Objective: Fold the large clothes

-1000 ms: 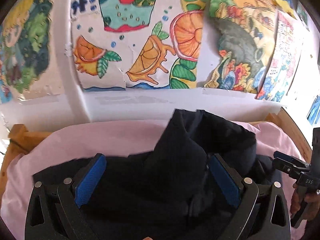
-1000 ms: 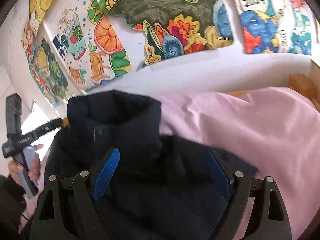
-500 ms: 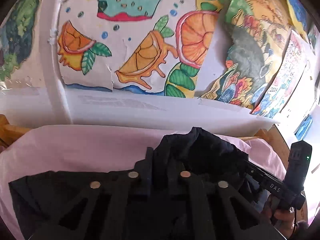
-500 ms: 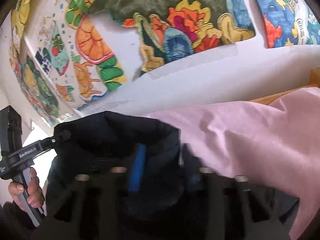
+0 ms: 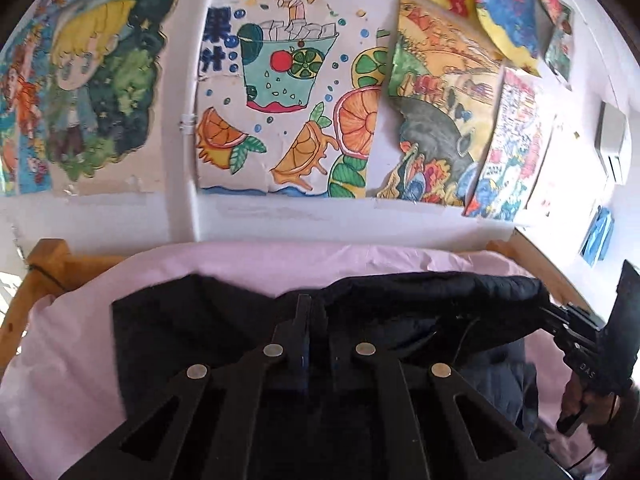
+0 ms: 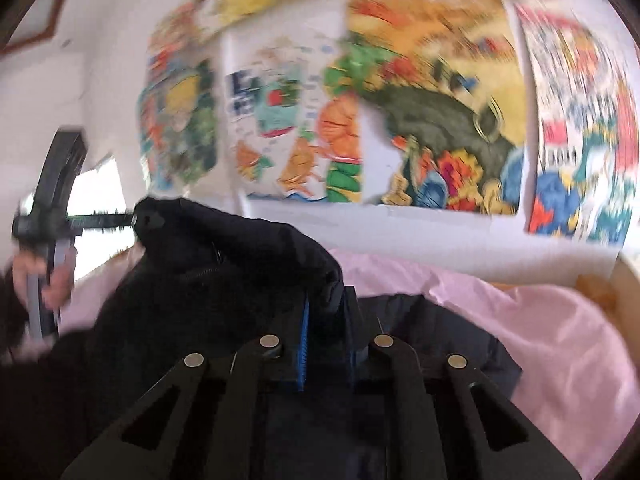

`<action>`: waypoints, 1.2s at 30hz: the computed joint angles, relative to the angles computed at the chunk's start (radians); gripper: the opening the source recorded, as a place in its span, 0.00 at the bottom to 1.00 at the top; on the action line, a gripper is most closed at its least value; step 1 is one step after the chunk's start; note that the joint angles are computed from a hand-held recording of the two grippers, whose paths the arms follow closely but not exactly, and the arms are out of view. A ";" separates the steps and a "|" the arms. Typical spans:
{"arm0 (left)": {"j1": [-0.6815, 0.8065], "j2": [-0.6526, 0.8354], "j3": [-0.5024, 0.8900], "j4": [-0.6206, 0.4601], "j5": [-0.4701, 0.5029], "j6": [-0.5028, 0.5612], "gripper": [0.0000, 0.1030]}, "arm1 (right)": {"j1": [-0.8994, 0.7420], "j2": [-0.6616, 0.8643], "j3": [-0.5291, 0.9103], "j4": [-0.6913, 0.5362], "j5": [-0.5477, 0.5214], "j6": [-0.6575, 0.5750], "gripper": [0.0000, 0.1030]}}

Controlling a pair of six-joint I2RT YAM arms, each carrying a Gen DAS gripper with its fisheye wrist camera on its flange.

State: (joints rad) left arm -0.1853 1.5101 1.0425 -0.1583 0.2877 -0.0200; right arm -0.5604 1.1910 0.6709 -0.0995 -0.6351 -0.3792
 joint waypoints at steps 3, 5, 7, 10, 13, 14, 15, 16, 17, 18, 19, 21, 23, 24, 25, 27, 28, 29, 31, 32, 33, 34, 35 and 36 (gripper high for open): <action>0.009 -0.086 -0.090 -0.010 -0.004 0.060 0.07 | -0.048 -0.131 -0.074 -0.092 -0.032 -0.163 0.12; 0.007 -0.118 -0.141 -0.004 -0.019 0.103 0.06 | -0.075 -0.202 -0.113 -0.165 -0.037 -0.296 0.12; 0.007 -0.124 -0.182 0.002 -0.028 0.137 0.06 | -0.085 -0.242 -0.148 -0.200 -0.016 -0.392 0.11; 0.003 -0.082 -0.215 0.011 -0.050 0.158 0.06 | -0.078 -0.235 -0.180 -0.203 0.023 -0.437 0.11; -0.007 0.005 -0.217 0.046 -0.066 0.160 0.06 | -0.046 -0.199 -0.223 -0.137 0.081 -0.429 0.11; -0.009 0.038 -0.217 0.061 -0.064 0.158 0.06 | -0.032 -0.173 -0.239 -0.104 0.107 -0.426 0.11; -0.014 0.074 -0.221 0.089 -0.071 0.165 0.06 | -0.014 -0.152 -0.255 -0.073 0.140 -0.421 0.11; -0.020 0.094 -0.236 0.124 -0.080 0.175 0.07 | 0.004 -0.125 -0.277 -0.028 0.172 -0.416 0.11; -0.027 0.114 -0.250 0.164 -0.091 0.185 0.07 | 0.015 -0.110 -0.295 0.006 0.192 -0.413 0.11; -0.029 0.133 -0.257 0.190 -0.093 0.184 0.07 | 0.029 -0.091 -0.312 0.047 0.214 -0.403 0.11; -0.030 0.143 -0.257 0.197 -0.093 0.182 0.07 | 0.047 -0.082 -0.326 0.076 0.237 -0.390 0.12; -0.027 0.154 -0.251 0.194 -0.088 0.181 0.07 | 0.074 -0.065 -0.343 0.117 0.279 -0.378 0.12; -0.024 0.147 -0.250 0.184 -0.084 0.183 0.07 | 0.087 -0.063 -0.345 0.113 0.300 -0.371 0.15; -0.021 0.134 -0.259 0.187 -0.080 0.188 0.09 | 0.070 -0.069 -0.334 0.088 0.277 -0.373 0.15; -0.018 0.124 -0.261 0.187 -0.075 0.190 0.09 | 0.026 -0.074 -0.306 0.026 0.217 -0.384 0.15; -0.008 0.097 -0.280 0.199 -0.054 0.188 0.09 | -0.059 -0.051 -0.237 -0.097 0.112 -0.418 0.18; -0.009 0.092 -0.284 0.201 -0.055 0.191 0.09 | -0.118 -0.038 -0.188 -0.196 0.035 -0.463 0.21; -0.013 0.090 -0.286 0.202 -0.064 0.193 0.09 | -0.162 -0.033 -0.153 -0.265 -0.023 -0.505 0.28; -0.026 0.090 -0.288 0.204 -0.090 0.204 0.09 | -0.253 -0.056 -0.098 -0.385 -0.151 -0.588 0.49; -0.030 0.089 -0.289 0.205 -0.098 0.210 0.09 | -0.282 -0.063 -0.071 -0.431 -0.202 -0.613 0.56; -0.030 0.088 -0.290 0.204 -0.096 0.210 0.09 | -0.299 -0.058 -0.041 -0.478 -0.241 -0.635 0.56; -0.024 0.089 -0.287 0.199 -0.086 0.210 0.09 | -0.306 -0.059 -0.010 -0.511 -0.274 -0.631 0.56; -0.020 0.090 -0.284 0.195 -0.078 0.210 0.09 | -0.295 -0.069 -0.002 -0.490 -0.280 -0.582 0.56; -0.012 0.092 -0.281 0.189 -0.063 0.209 0.09 | -0.271 -0.083 -0.011 -0.432 -0.268 -0.501 0.56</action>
